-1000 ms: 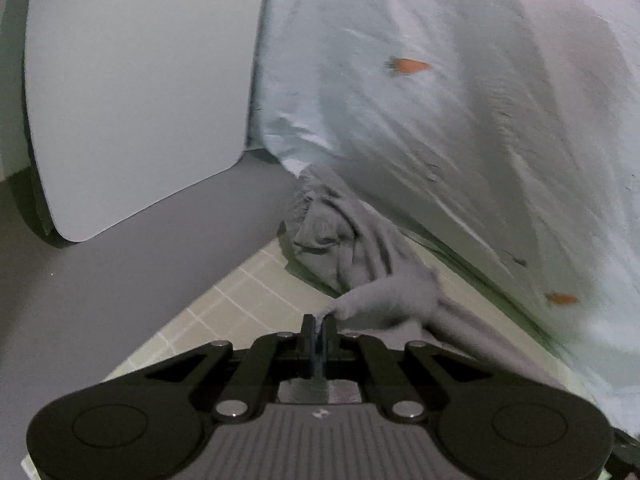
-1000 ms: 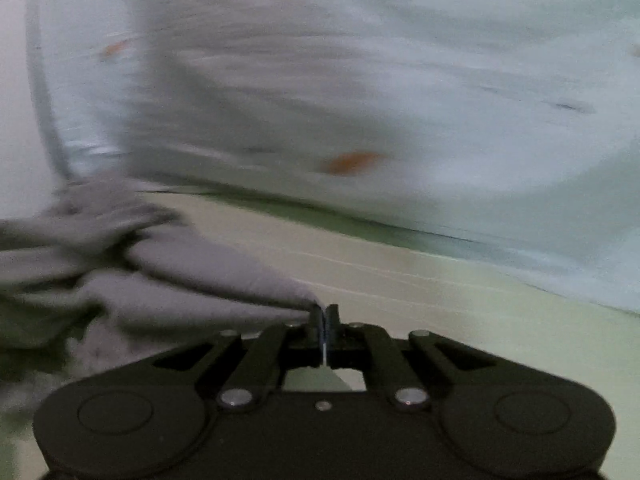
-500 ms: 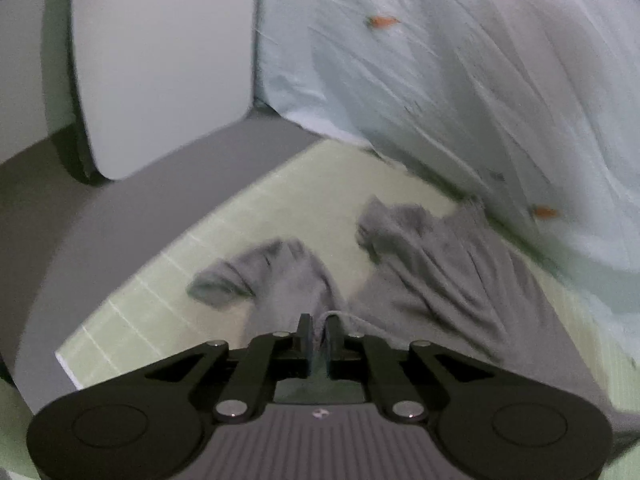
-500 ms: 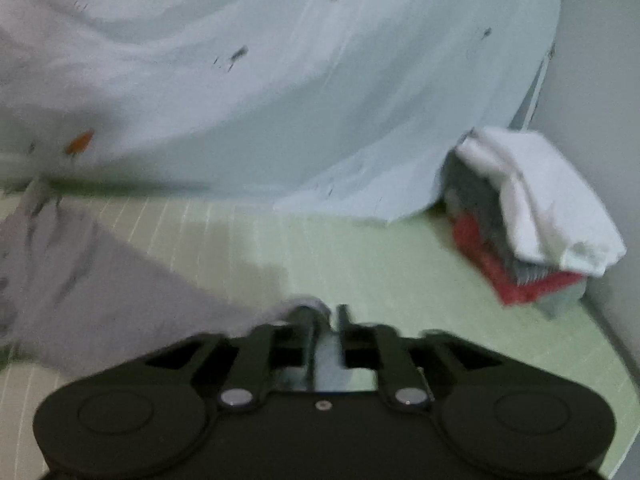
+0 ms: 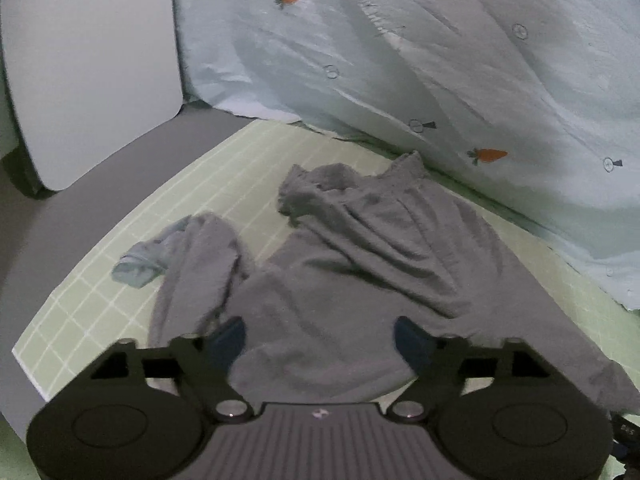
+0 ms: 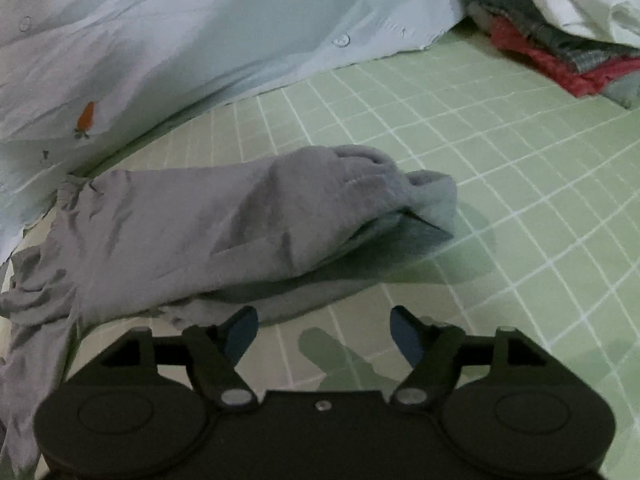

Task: Fold clothes

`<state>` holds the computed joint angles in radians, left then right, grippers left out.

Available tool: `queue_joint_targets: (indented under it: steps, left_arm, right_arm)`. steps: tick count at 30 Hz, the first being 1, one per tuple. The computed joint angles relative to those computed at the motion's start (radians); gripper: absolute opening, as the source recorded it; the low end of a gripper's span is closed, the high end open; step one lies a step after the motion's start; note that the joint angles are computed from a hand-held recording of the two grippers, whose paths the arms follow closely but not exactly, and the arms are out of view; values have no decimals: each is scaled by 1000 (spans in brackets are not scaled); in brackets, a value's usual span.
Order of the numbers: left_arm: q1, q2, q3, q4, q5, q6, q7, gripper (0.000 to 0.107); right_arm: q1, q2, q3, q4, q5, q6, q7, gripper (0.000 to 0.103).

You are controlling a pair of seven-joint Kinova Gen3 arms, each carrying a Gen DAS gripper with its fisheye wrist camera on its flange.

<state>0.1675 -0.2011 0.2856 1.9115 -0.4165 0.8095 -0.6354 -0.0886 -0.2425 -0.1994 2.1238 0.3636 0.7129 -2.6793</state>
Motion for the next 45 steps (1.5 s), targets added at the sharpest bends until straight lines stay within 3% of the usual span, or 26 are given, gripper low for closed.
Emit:
queue_joint_targets:
  steps: [4,8,11,15,19,21,22,24,26,29,33,37,39,42,44,45]
  left_arm:
    - [22,52,42,-34,-54,-2,38,96]
    - [81,134,53,-98,-107,60,81,96]
    - [131,188,41,-143,-129,110,77,96]
    - [190,238,7,-186,-152,152,57,96]
    - [238,267,-38,-212,-171,174,31,96]
    - [258,269,-61,-211,-187,183,21,96]
    - [263,270,-70,-208,-195,188,17,96]
    - [263,272,-88,-196,-204,192,7,96]
    - [247,281,-110,-186,-193,192,5,96]
    - [205,298,-148,-182,-147,185,12,96]
    - [151,302,-184,-149,-120,159,-5,96]
    - [102,303,-211,-113,-118,143,-14,96]
    - [64,298,-229,-93,-91,117,-28,96]
    - [12,296,-242,-69,-38,65,-93,96]
    - [-22,298,-252,-55,2,31,-142,90]
    - [-33,291,-254,-45,20,14,-161,77]
  right_arm:
    - [-21,70,32,-21,-2,-57,97,79]
    - [-52,141,11,-49,118,-45,122,80]
    - [-65,179,46,-65,165,-70,209,78]
    - [-100,269,218,-140,183,-126,307,72]
    - [-161,451,404,-325,341,-29,249,55]
    - [-183,523,459,-417,416,50,206,53]
    - [-183,533,460,-453,434,90,175,54]
    - [-152,497,404,-469,425,129,132,65]
    - [-135,438,352,-436,429,123,79,87]
    - [-126,364,252,-365,354,141,117,100]
    - [-124,317,97,-294,221,187,146,101]
    - [-274,308,100,-259,186,232,-8,103]
    - [-268,309,57,-254,176,228,-64,103]
    - [-262,337,38,-294,173,258,-45,103]
    - [-262,348,60,-320,135,268,-30,103]
    - [-255,350,60,-325,123,272,-31,103]
